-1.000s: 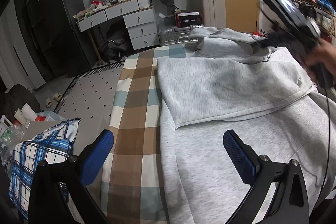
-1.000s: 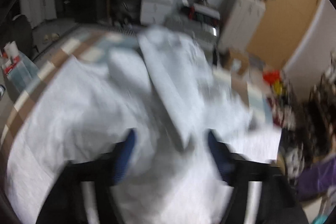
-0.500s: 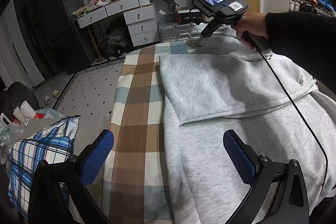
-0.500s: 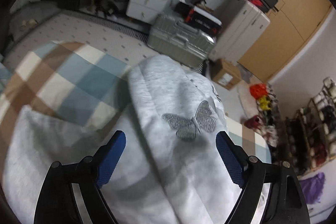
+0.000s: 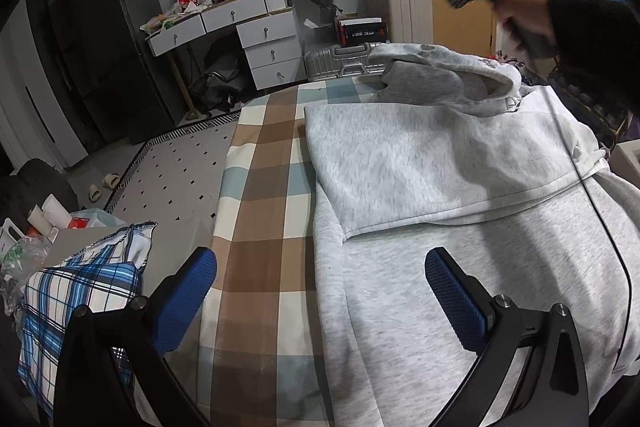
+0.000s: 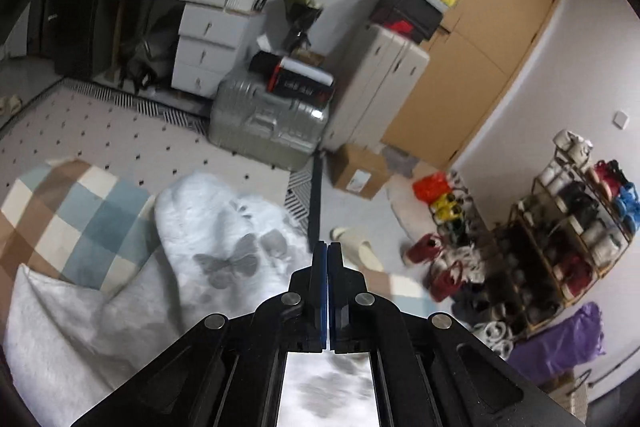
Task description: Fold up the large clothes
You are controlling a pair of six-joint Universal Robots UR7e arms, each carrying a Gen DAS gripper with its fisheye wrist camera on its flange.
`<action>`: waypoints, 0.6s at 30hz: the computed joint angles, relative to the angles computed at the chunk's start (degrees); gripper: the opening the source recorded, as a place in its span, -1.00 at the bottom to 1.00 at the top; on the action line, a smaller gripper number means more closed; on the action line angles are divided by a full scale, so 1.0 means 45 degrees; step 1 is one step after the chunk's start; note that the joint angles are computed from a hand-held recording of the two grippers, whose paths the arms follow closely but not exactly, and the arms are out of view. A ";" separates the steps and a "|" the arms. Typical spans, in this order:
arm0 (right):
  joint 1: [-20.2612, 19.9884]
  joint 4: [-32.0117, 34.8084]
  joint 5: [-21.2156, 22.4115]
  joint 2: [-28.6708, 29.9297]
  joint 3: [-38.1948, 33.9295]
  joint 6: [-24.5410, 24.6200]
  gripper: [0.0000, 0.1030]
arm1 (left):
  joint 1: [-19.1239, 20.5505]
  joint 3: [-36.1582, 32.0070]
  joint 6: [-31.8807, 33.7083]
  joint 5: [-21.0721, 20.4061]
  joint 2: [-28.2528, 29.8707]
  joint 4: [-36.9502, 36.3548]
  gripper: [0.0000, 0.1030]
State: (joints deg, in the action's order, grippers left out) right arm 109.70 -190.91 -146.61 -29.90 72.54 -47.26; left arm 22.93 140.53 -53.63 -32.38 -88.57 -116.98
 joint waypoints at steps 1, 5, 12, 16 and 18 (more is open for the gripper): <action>-0.0070 0.1333 0.0534 -0.0575 0.0555 0.1273 -0.92 | 0.0015 -0.0027 -0.0027 -0.0049 0.0018 -0.0012 0.97; -0.0177 0.4698 0.1436 -0.1303 0.1471 0.3355 -0.15 | -0.0057 -0.0067 -0.0367 -0.0089 0.0021 0.0155 0.97; -0.0242 0.3894 0.0968 0.0684 0.0258 0.2141 0.26 | -0.0146 -0.0066 -0.0423 0.0010 0.0100 0.0398 0.97; -0.0303 0.3183 -0.0003 0.2280 -0.1617 0.0975 0.22 | 0.0046 -0.0112 0.0021 -0.0017 0.0197 0.0199 0.97; -0.0374 0.3350 -0.0693 0.2944 -0.2655 0.0935 0.17 | 0.0152 -0.0130 0.0188 0.0007 0.0266 0.0196 0.97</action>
State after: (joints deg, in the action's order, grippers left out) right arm 108.01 -175.83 -149.73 -16.65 60.60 -43.06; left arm 23.62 139.94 -52.78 -32.35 -87.37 -116.09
